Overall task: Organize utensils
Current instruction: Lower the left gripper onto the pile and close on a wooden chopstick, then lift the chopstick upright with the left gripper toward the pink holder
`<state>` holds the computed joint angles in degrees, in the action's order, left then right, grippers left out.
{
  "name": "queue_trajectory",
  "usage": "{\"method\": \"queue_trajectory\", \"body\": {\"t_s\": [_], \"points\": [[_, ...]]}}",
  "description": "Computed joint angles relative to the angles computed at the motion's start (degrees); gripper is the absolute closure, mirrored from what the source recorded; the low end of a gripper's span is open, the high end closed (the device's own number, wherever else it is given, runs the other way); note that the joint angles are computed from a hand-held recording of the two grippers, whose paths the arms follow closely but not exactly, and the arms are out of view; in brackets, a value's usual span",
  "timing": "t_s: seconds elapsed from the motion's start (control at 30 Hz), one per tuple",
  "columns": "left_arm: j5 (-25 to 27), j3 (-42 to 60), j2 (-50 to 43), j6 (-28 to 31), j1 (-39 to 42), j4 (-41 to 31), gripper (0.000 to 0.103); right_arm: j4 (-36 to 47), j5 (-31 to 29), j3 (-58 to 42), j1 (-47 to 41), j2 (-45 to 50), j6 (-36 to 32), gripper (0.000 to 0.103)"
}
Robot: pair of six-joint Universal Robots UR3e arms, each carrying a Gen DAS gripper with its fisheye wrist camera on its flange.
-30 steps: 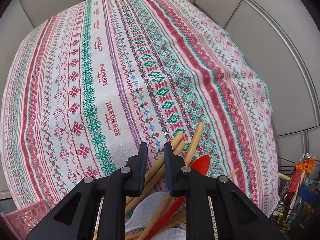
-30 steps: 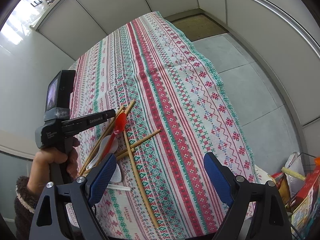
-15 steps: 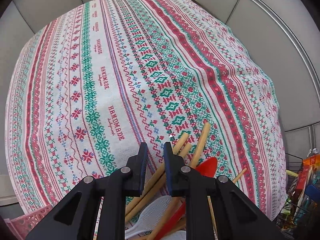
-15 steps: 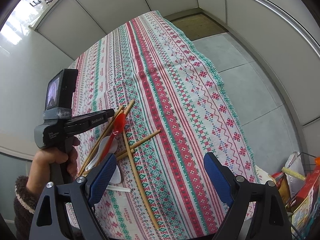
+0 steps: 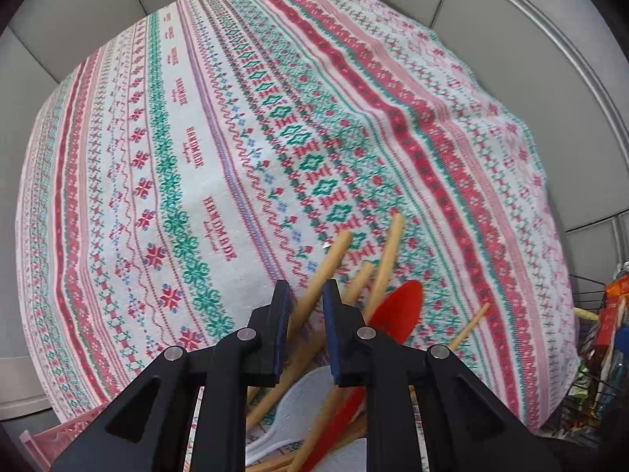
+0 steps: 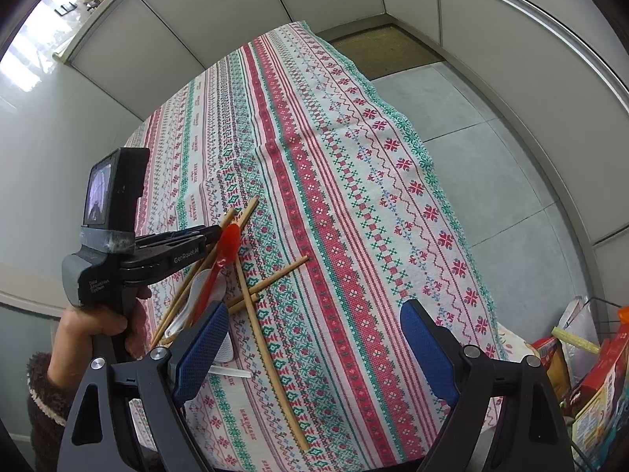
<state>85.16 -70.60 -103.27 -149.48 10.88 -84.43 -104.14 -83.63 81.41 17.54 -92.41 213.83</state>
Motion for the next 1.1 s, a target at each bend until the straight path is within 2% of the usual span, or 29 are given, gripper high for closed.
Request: {"method": "queue_trajectory", "body": {"t_s": [0.33,0.47,0.57,0.6,0.67,0.77,0.87,1.0,1.1], "points": [[-1.61,1.82,-2.31,-6.05,-0.41,2.36,0.087,-0.47,0.48,0.11,-0.17,0.72,0.15,0.013],[-4.0,-1.4,3.09,-5.01,2.59,2.73,0.089,-1.22,1.3,0.98,-0.71,0.92,0.19,0.013],[-6.92,-1.58,8.23,-3.19,6.22,-0.18,0.091,-2.04,2.05,0.84,-0.53,1.99,0.49,0.015],[-8.48,-1.0,10.24,-2.1,8.04,-2.06,0.091,-2.23,2.28,0.63,-0.27,2.54,0.63,0.022],[-11.89,1.93,12.19,1.25,12.45,-6.1,0.092,-3.04,2.99,0.07,0.41,3.98,0.7,0.027],[-15.96,5.29,15.86,5.7,17.6,-12.16,0.092,-3.87,3.23,-1.48,2.09,6.61,0.7,0.039],[-22.44,8.85,21.22,13.6,26.61,-22.43,0.093,-4.24,2.24,-3.8,4.15,9.43,0.68,0.052],[-30.36,14.74,25.88,26.22,40.49,-39.38,0.094,-4.42,0.58,-6.45,6.27,12.14,0.7,0.065],[-34.96,24.11,26.11,39.77,53.17,-58.66,0.094,-5.17,1.0,-6.9,6.71,13.31,1.1,0.069]]}}
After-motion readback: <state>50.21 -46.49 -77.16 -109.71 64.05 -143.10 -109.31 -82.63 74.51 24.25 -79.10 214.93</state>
